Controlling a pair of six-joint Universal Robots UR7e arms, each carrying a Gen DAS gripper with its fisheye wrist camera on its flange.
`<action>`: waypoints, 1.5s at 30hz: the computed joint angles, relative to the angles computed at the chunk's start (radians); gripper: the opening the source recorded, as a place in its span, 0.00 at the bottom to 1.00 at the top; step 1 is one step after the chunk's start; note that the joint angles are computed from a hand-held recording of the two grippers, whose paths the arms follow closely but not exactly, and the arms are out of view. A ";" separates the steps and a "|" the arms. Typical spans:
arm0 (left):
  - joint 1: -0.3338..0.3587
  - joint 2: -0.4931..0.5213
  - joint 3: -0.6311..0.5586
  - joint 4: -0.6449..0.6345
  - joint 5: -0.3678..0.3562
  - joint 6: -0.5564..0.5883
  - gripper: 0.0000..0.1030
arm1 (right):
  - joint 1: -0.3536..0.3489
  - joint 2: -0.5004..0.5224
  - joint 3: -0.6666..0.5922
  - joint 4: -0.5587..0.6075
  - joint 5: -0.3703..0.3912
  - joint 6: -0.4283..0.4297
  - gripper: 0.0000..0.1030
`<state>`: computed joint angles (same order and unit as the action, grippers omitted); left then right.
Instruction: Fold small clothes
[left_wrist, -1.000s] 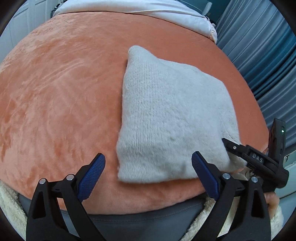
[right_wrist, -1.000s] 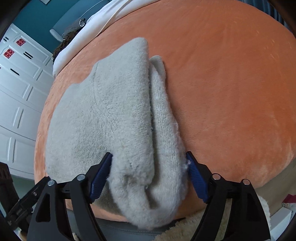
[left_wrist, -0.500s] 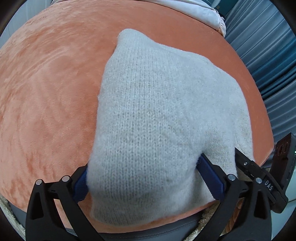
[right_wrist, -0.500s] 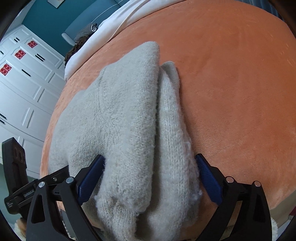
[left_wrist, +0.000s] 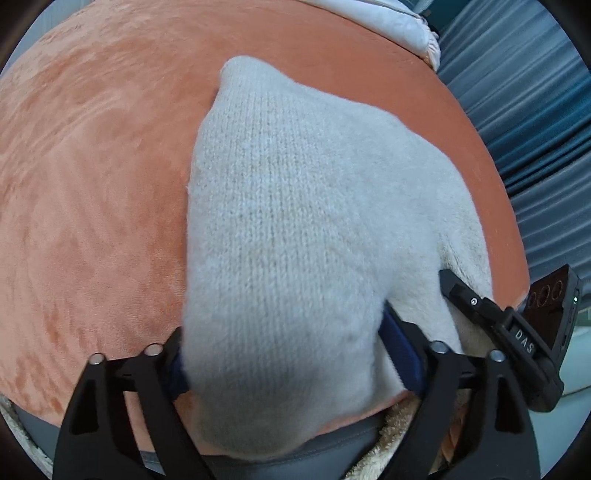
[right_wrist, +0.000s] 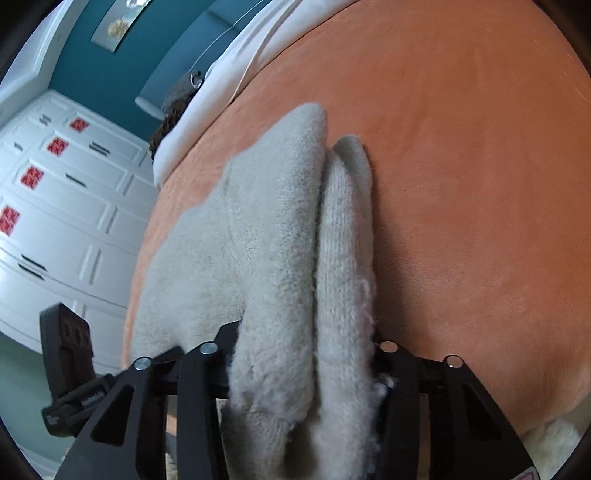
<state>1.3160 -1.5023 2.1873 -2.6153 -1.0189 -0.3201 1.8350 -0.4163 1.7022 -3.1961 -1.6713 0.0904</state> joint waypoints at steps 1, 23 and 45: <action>-0.012 -0.014 -0.001 0.022 -0.001 0.008 0.67 | 0.002 -0.014 0.020 -0.021 0.015 0.013 0.36; -0.336 -0.355 0.042 0.050 -0.244 0.160 0.50 | 0.280 -0.369 0.307 -0.350 -0.127 -0.037 0.34; 0.095 -0.443 -0.064 -0.041 -0.156 0.398 0.83 | 0.319 0.091 -0.203 0.041 -0.169 -0.026 0.53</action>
<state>1.4115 -1.9457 2.1233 -2.6568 -1.1754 0.0776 2.1537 -0.3250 1.4989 -3.1549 -1.8407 0.0643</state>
